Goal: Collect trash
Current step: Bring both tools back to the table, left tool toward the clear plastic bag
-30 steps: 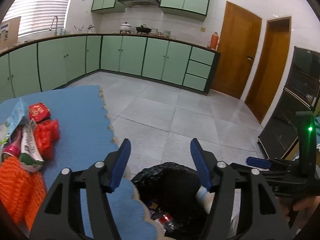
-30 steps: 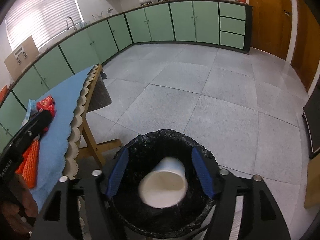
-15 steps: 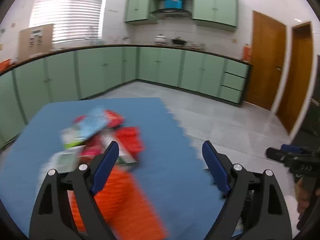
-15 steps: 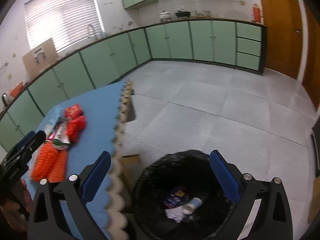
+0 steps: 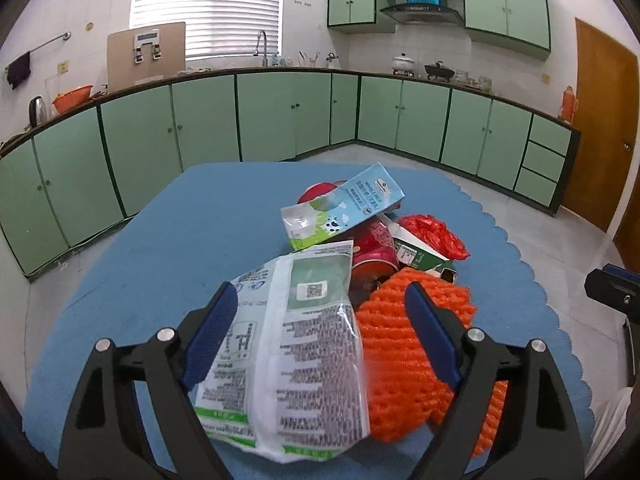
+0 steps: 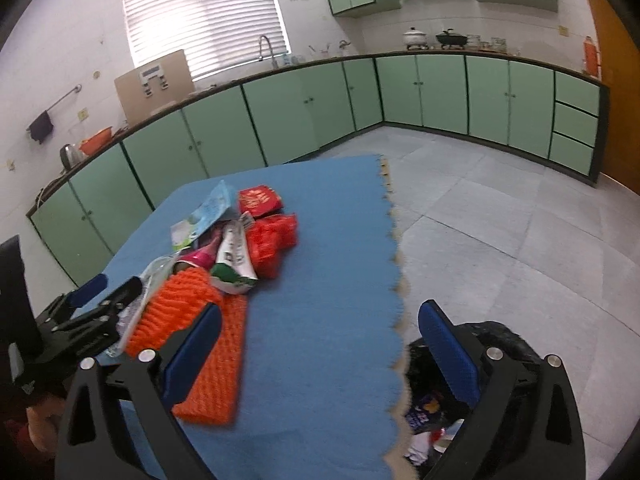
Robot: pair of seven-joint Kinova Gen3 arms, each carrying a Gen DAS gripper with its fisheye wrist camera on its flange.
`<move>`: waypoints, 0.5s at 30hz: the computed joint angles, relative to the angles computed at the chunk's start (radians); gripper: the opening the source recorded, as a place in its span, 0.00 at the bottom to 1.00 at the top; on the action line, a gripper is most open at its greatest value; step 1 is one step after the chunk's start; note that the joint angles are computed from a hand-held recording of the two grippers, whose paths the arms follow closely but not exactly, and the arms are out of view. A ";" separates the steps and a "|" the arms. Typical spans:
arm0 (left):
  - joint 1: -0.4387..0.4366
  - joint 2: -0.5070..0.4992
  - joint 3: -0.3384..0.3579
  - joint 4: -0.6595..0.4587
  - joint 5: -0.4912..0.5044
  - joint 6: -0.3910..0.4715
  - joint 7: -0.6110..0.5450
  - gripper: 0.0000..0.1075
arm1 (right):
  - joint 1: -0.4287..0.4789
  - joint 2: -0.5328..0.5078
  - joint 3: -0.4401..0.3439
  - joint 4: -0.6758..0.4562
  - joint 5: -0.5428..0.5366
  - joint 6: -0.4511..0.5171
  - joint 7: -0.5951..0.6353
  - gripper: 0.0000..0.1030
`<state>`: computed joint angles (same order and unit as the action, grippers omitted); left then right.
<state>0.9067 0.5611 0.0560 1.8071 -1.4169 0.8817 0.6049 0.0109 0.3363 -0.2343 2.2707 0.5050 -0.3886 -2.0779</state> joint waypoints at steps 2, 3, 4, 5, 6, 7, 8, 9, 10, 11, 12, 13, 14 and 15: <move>-0.013 0.018 0.003 -0.024 0.023 -0.007 -0.035 0.72 | -0.011 0.007 -0.005 -0.006 -0.006 0.001 -0.002 0.92; -0.021 0.022 0.001 -0.032 0.036 -0.016 -0.050 0.70 | -0.013 0.007 -0.006 -0.006 -0.006 0.001 -0.001 0.92; -0.025 0.026 -0.006 -0.034 0.043 -0.026 -0.051 0.70 | -0.022 0.008 -0.003 -0.009 -0.013 0.004 0.004 0.91; -0.030 0.028 -0.011 -0.036 0.050 -0.038 -0.051 0.69 | -0.029 0.009 0.001 -0.009 -0.021 0.005 0.011 0.91; -0.034 0.027 -0.017 -0.034 0.056 -0.051 -0.048 0.69 | -0.040 0.009 0.006 -0.012 -0.032 0.011 0.020 0.91; -0.035 0.033 -0.021 -0.042 0.069 -0.055 -0.050 0.69 | -0.041 0.010 0.005 -0.014 -0.035 0.016 0.024 0.91; -0.035 0.039 -0.025 -0.048 0.080 -0.060 -0.055 0.68 | -0.041 0.013 0.004 -0.016 -0.037 0.021 0.026 0.91; -0.038 0.040 -0.031 -0.050 0.090 -0.071 -0.062 0.67 | -0.039 0.016 0.001 -0.020 -0.040 0.028 0.025 0.91; -0.040 0.045 -0.036 -0.057 0.102 -0.076 -0.072 0.66 | -0.038 0.020 -0.002 -0.024 -0.044 0.033 0.025 0.91; -0.038 0.049 -0.041 -0.064 0.113 -0.079 -0.081 0.65 | -0.031 0.027 -0.011 -0.031 -0.042 0.040 0.019 0.91; -0.041 0.050 -0.046 -0.069 0.129 -0.085 -0.094 0.63 | -0.023 0.032 -0.021 -0.037 -0.037 0.047 0.011 0.91; -0.041 0.047 -0.054 -0.065 0.133 -0.100 -0.090 0.62 | -0.016 0.034 -0.027 -0.038 -0.034 0.048 0.010 0.91; -0.037 0.042 -0.066 -0.054 0.125 -0.118 -0.071 0.62 | -0.012 0.036 -0.034 -0.041 -0.031 0.052 0.008 0.91; -0.031 0.036 -0.078 -0.042 0.116 -0.129 -0.046 0.58 | -0.013 0.038 -0.036 -0.043 -0.030 0.054 0.011 0.91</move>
